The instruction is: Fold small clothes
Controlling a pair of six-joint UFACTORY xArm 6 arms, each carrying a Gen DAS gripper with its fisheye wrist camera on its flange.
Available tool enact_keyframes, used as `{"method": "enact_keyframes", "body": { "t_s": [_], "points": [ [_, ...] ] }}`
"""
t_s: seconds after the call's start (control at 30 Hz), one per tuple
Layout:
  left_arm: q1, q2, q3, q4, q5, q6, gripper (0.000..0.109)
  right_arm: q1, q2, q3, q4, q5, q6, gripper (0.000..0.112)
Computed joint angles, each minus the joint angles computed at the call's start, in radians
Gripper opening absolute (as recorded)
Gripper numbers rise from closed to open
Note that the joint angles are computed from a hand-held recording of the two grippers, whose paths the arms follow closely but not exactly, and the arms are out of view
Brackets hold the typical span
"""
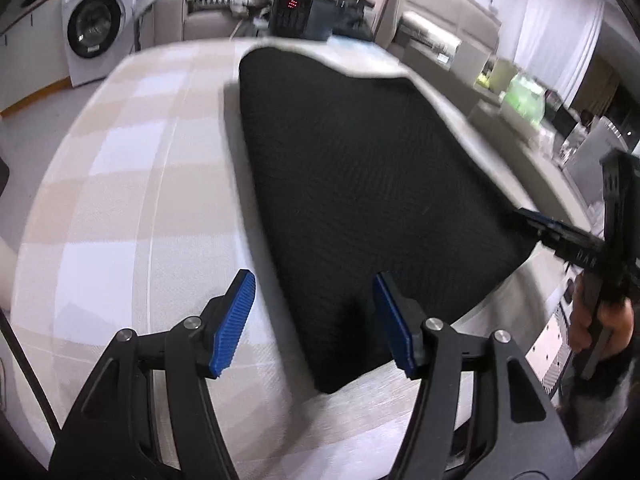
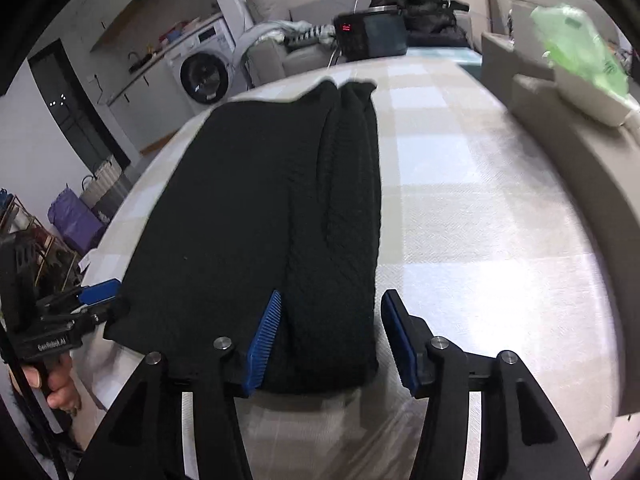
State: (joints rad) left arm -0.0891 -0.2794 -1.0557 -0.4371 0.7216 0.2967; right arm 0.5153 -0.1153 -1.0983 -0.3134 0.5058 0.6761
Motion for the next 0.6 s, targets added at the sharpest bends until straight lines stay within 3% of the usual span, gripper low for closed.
{"method": "enact_keyframes", "body": {
  "t_s": [0.07, 0.2, 0.3, 0.37, 0.47, 0.53, 0.6],
  "points": [
    [-0.021, -0.007, -0.004, -0.04, -0.017, 0.036, 0.058, 0.011, -0.013, 0.004, -0.084, -0.033, 0.053, 0.053],
    [-0.083, 0.021, -0.025, -0.089, -0.02, 0.129, 0.059, 0.049, 0.02, -0.023, -0.087, -0.12, -0.037, 0.053],
    [-0.096, 0.072, -0.044, -0.159, 0.008, 0.219, 0.059, 0.081, 0.088, -0.065, -0.019, -0.116, -0.161, 0.053],
    [-0.099, 0.094, -0.049, -0.16, 0.019, 0.196, 0.061, 0.09, 0.128, -0.084, 0.003, -0.092, -0.202, 0.053],
    [-0.084, 0.08, -0.024, -0.209, 0.013, 0.252, 0.061, 0.093, 0.127, -0.067, -0.153, -0.082, -0.164, 0.052],
    [-0.069, 0.076, -0.018, -0.231, 0.027, 0.278, 0.061, 0.097, 0.103, -0.064, -0.277, -0.014, -0.088, 0.053],
    [-0.061, 0.065, -0.006, -0.235, 0.031, 0.295, 0.061, 0.074, 0.07, -0.036, -0.266, -0.003, -0.089, 0.053]
  ]
}}
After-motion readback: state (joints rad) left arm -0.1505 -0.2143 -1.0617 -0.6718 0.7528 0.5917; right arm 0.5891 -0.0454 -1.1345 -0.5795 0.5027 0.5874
